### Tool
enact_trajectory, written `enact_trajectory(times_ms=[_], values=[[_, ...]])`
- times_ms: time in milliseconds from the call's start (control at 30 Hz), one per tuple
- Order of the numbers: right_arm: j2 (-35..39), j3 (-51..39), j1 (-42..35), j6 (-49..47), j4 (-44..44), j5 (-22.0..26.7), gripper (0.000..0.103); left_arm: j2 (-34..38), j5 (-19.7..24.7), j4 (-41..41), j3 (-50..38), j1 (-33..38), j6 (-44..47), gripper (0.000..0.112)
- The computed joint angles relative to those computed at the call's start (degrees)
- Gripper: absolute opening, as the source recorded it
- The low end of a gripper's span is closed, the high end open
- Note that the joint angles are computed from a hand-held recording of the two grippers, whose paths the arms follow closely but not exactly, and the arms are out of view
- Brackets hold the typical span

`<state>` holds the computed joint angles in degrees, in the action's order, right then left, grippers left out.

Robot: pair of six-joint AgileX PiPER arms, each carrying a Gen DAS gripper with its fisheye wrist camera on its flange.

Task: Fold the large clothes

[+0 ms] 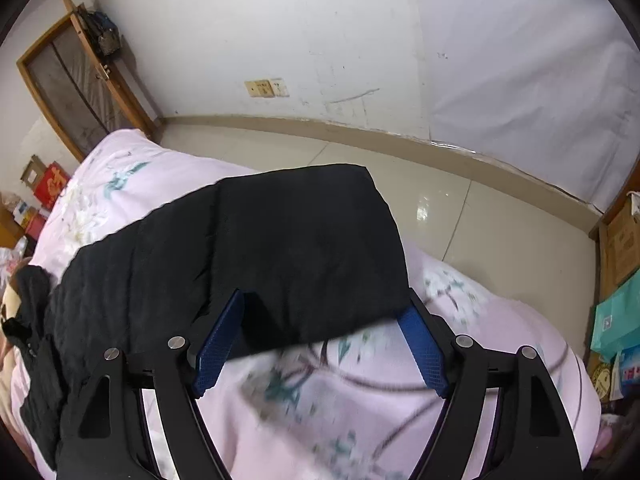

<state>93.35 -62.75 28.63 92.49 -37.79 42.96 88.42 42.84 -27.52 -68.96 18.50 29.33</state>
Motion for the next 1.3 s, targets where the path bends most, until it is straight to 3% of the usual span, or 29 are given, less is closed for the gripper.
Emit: enact_trajectory(times_ms=[233,333,433,500,600,800,967,1167,1300], values=[[3.4,-3.1,-2.4,-1.1,0.9,-1.0,0.083,3.7,-1.0,2.2,0.4,-0.3,-0.7,0.097],[5.7,-5.4,-2.5,-2.5,0.2,-0.3,0.078,4.7,-1.5,3.2,0.2,0.3,-1.2,0.097],[7.0,-7.6,-1.2,-3.2,-1.7,2.9,0.054,5.4,-1.5,3.5,-0.1,1.1,-0.4,0.097],[7.2,-8.5,-1.3,-4.6,-1.5,3.5,0.030,5.7,-0.6,2.9,-0.5,2.0,-0.2,0.097],[6.6,-9.0,-0.2,-4.6,-3.6,4.9,0.018,4.9,-1.3,3.5,-0.2,2.7,0.3,0.097],[4.4,-11.1,4.5,-1.7,-10.1,9.4,0.016,4.2,-0.1,1.9,-1.2,5.4,2.4,0.094],[5.8,-18.7,10.2,-6.7,-14.8,15.4,0.015,4.4,1.6,1.2,-2.7,7.9,2.9,0.094],[11.9,-33.3,16.1,-17.3,-16.4,19.5,0.015,4.8,3.1,0.3,-4.1,11.4,3.6,0.094],[19.3,-45.1,19.1,-25.0,-14.7,20.7,0.015,6.2,6.3,-2.5,-5.7,14.7,5.5,0.094]])
